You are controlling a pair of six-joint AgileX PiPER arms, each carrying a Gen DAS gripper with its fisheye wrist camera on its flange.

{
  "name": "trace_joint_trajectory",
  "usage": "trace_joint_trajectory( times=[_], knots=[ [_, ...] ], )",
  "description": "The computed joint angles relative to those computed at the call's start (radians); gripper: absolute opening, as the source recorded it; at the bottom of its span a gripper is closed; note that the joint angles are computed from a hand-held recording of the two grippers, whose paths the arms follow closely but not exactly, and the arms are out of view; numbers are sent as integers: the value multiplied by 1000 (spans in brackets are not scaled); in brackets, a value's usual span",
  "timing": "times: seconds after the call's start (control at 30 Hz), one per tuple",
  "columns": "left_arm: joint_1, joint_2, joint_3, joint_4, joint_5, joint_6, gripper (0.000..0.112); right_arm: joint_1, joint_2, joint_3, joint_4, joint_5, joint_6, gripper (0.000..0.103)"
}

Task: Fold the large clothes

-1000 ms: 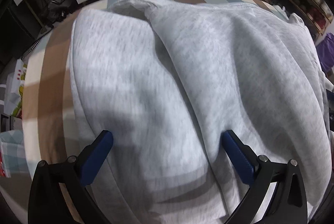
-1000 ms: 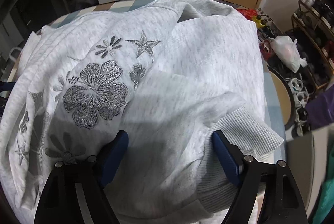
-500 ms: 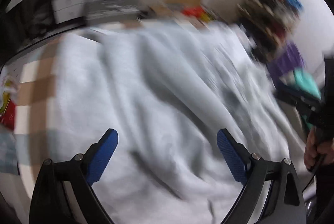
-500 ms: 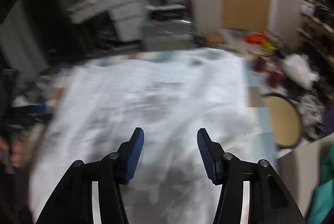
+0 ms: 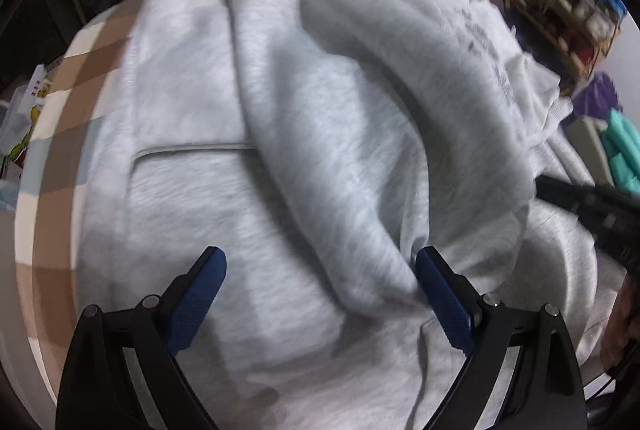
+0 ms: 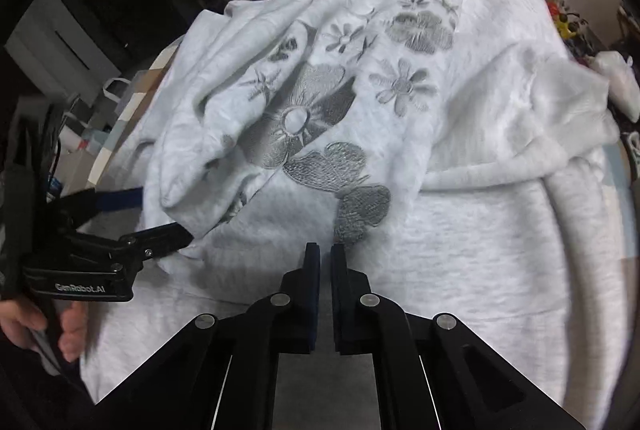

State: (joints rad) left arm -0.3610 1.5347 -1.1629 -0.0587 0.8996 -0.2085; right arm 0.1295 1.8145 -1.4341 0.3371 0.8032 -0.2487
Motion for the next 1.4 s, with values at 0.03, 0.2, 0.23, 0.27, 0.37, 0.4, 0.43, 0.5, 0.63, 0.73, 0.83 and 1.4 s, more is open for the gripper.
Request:
trace_joint_trajectory(
  times=[0.03, 0.2, 0.23, 0.27, 0.37, 0.4, 0.43, 0.5, 0.63, 0.73, 0.83, 1.4],
  knots=[
    [10, -28, 15, -18, -8, 7, 93, -13, 1, -26, 19, 0, -24, 10],
    [96, -183, 100, 22, -97, -55, 93, -46, 57, -187, 231, 55, -140, 30],
    [119, -199, 110, 29, -109, -71, 93, -27, 92, -237, 217, 49, -108, 48],
    [156, -208, 117, 5, -121, -53, 93, -6, 123, -276, 195, 43, -79, 54],
    [210, -216, 140, -45, -123, -6, 93, 91, 284, -470, 43, 112, 82, 57],
    [193, -193, 132, -26, -129, -32, 93, 120, 358, -558, -41, 161, 164, 52],
    [201, -188, 137, -24, -133, -25, 93, 150, 395, -605, -106, 199, 238, 38],
    [201, -167, 116, -16, -124, -31, 93, 162, 419, -618, -153, 166, 278, 31],
    [244, -156, 40, -52, -52, 25, 93, 159, 294, -512, -134, 45, 161, 9],
    [249, -164, 33, -62, -46, 38, 93, 149, 161, -444, -147, -40, 118, 9],
    [231, -165, 30, -56, -43, 33, 93, 164, 93, -381, -228, -47, 129, 9],
    [180, -137, 24, 38, -24, -36, 93, 68, 150, -378, -23, 55, 63, 34]
  ],
)
